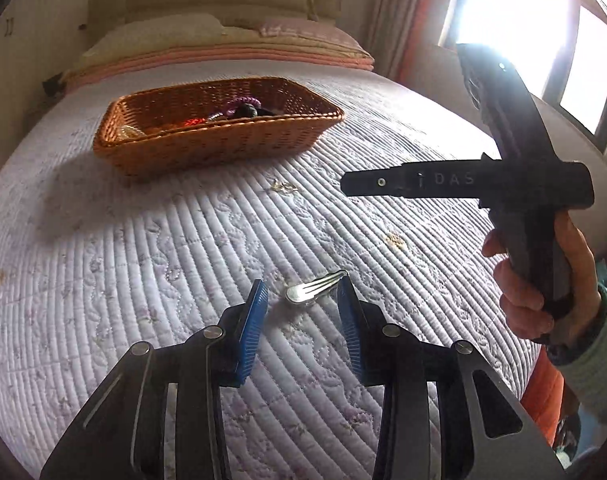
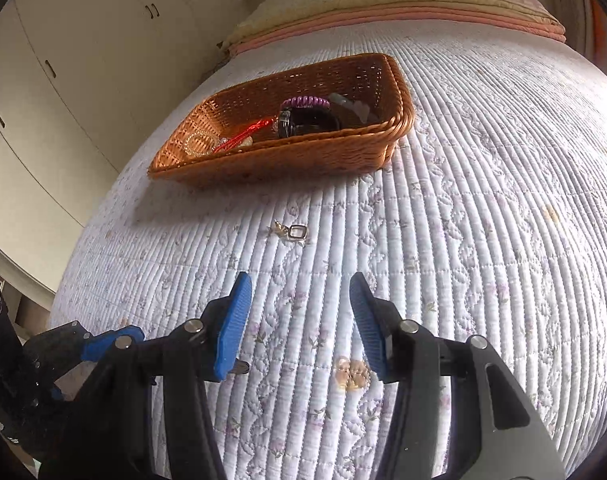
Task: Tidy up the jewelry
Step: 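Withdraw both tools toward the silver hair clip and gold earring, then close the left tool on the silver hair clip while the right tool grasps the gold earring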
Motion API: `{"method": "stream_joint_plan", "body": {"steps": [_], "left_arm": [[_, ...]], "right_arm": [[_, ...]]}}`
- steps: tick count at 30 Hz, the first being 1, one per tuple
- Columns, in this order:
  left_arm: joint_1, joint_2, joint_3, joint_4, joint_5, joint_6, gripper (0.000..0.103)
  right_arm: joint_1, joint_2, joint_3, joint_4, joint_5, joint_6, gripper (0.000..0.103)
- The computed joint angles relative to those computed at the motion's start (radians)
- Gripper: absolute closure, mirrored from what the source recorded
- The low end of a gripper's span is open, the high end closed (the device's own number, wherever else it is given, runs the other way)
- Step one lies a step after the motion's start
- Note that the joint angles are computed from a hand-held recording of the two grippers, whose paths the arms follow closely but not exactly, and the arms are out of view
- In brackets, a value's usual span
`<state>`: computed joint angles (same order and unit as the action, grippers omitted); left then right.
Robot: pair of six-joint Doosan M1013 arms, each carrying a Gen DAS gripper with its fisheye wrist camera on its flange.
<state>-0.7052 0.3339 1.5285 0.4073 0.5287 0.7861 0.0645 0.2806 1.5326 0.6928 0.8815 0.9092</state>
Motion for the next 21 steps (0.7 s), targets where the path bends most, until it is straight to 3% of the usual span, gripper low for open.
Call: {"method": "stream_joint_plan", "body": {"steps": [2,14,21], "left_arm": [[0.006,0.009,-0.010,-0.037,0.005,0.058,0.062],[0.043,0.074,-0.073,-0.262,0.035,0.345,0.062],[0.032,0.089,-0.090,-0.227,0.069,0.339,0.062]], "right_arm": [[0.004,0.016,-0.014,0.001,0.009,-0.014,0.062],[0.047,0.069,-0.063,-0.020,-0.040,-0.220,0.064],[0.075,0.117,-0.124,-0.066,0.003,-0.302,0.064]]}}
